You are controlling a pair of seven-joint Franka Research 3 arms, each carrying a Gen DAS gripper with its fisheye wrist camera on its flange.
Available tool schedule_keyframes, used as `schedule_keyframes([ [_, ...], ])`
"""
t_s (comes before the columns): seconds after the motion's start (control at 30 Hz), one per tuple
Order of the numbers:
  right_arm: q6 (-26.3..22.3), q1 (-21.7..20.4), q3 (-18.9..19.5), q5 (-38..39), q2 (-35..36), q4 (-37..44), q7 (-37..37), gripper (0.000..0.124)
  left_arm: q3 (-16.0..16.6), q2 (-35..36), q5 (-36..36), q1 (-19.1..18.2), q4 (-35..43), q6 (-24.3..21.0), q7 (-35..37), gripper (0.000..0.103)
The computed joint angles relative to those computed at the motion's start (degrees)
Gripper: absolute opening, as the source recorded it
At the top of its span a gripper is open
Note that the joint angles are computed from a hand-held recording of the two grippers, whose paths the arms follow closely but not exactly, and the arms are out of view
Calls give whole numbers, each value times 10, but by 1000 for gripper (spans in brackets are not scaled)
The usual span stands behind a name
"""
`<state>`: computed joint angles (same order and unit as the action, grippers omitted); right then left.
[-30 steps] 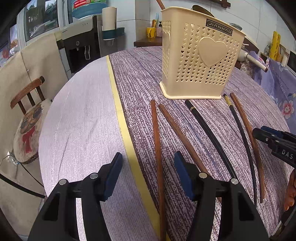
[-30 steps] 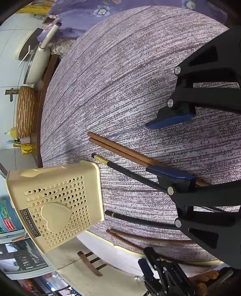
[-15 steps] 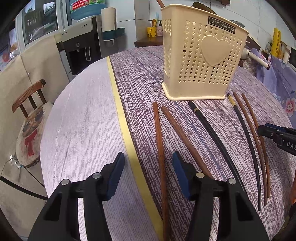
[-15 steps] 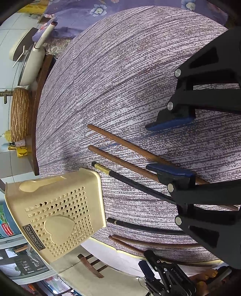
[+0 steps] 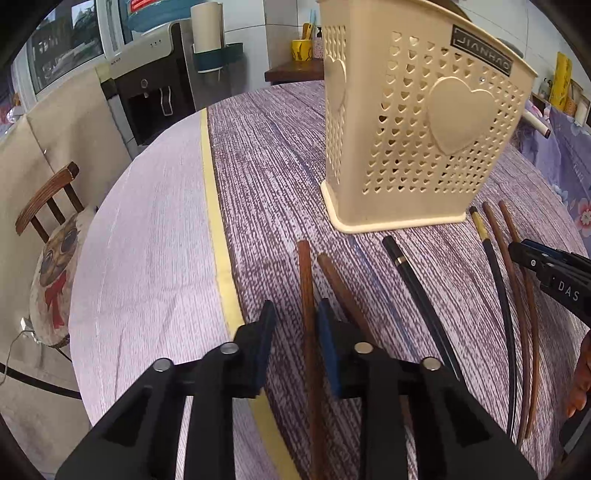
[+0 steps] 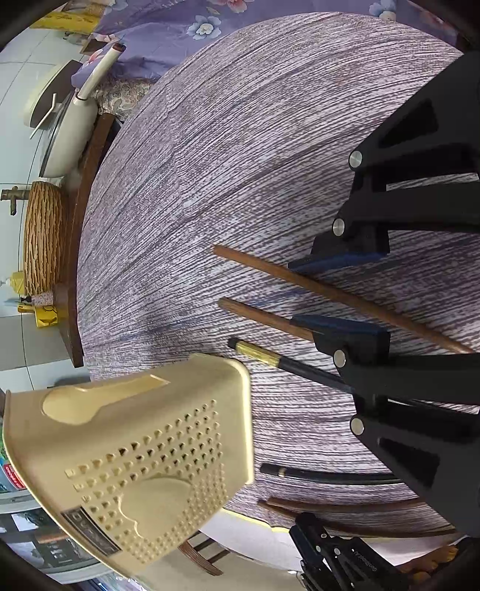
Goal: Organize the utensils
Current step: 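Grasp a wooden chopstick with the left tool while the right tool grasps another wooden chopstick, then lift both chopsticks up toward the cream holder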
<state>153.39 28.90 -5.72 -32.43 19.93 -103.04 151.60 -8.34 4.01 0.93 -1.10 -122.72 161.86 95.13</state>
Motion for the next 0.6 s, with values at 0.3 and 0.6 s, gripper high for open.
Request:
schedule_keyframes([
  [0.3,-17,27,-32,-58,32,41,65,19,5,16,50,-5,17,2,-67,8],
  [0.6,-17,21,-23,-76,33,43,77,13,7,12,102,-6,5,24,-128,8],
])
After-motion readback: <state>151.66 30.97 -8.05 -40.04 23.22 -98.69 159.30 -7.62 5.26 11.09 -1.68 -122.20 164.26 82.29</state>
